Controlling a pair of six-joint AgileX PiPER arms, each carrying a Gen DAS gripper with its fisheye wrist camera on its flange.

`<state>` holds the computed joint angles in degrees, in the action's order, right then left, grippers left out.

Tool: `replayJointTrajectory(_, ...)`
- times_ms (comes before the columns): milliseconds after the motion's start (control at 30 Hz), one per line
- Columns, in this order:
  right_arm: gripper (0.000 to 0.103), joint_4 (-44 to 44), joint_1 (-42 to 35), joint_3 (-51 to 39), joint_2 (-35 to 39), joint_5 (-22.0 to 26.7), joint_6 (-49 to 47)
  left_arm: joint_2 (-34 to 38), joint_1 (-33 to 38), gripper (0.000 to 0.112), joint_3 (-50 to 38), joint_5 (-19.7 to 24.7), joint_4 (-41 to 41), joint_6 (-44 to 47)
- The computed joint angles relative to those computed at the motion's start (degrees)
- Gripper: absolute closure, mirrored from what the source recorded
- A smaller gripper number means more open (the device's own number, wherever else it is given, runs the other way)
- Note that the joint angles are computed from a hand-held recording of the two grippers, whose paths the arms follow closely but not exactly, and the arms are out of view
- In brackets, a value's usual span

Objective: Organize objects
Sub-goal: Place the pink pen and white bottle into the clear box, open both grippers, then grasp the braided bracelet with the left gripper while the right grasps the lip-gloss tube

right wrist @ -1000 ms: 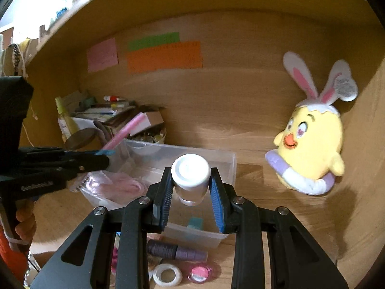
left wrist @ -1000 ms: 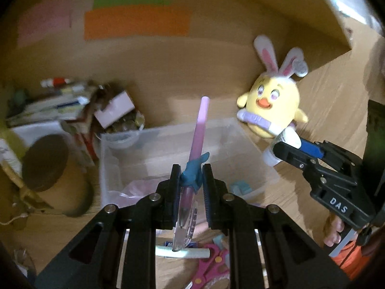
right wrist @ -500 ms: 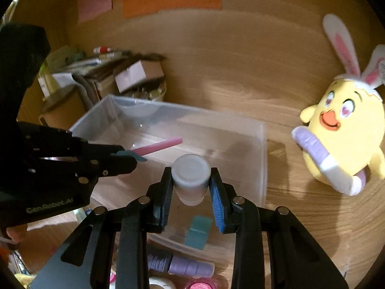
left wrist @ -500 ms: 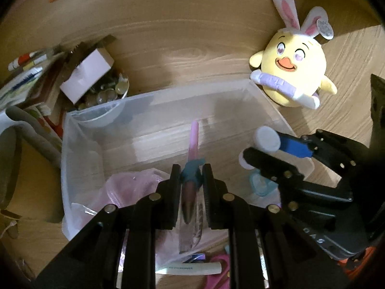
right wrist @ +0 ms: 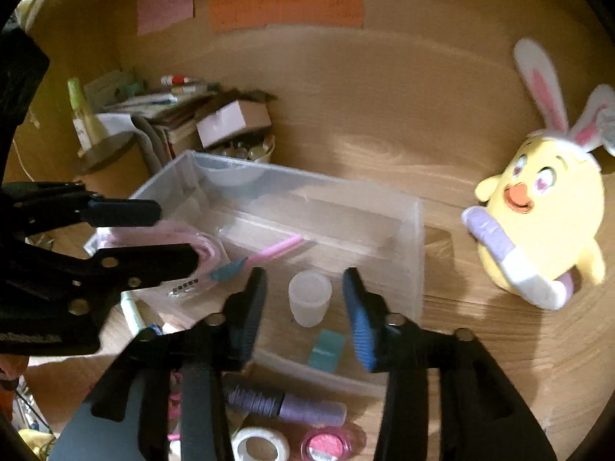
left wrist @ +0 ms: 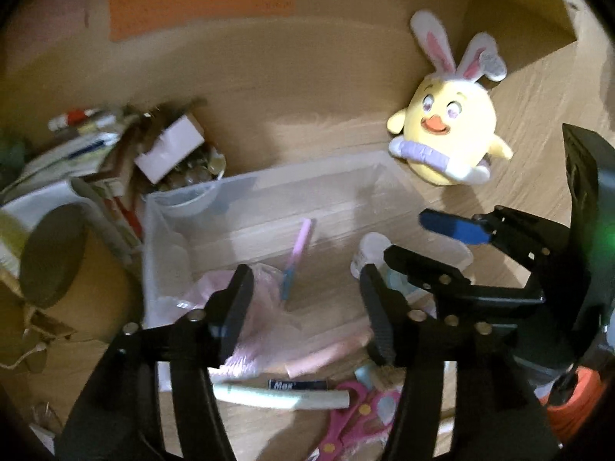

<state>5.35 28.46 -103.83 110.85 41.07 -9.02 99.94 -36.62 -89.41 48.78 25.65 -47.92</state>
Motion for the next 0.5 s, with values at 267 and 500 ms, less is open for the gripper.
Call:
replayJointTrajectory(267,0.041,4.0,-1.2,16.4,-13.2,-8.2,-4.2,-10.1,-7.4,0.031,13.0,2.4,12.9,-16.6)
replayJointTrajectory(500,0.036,8.6,-1.2,30.7,-22.7,-13.3,-8.1,-14.4,-17.1,0.031,23.4,11.0,22.9,-33.3)
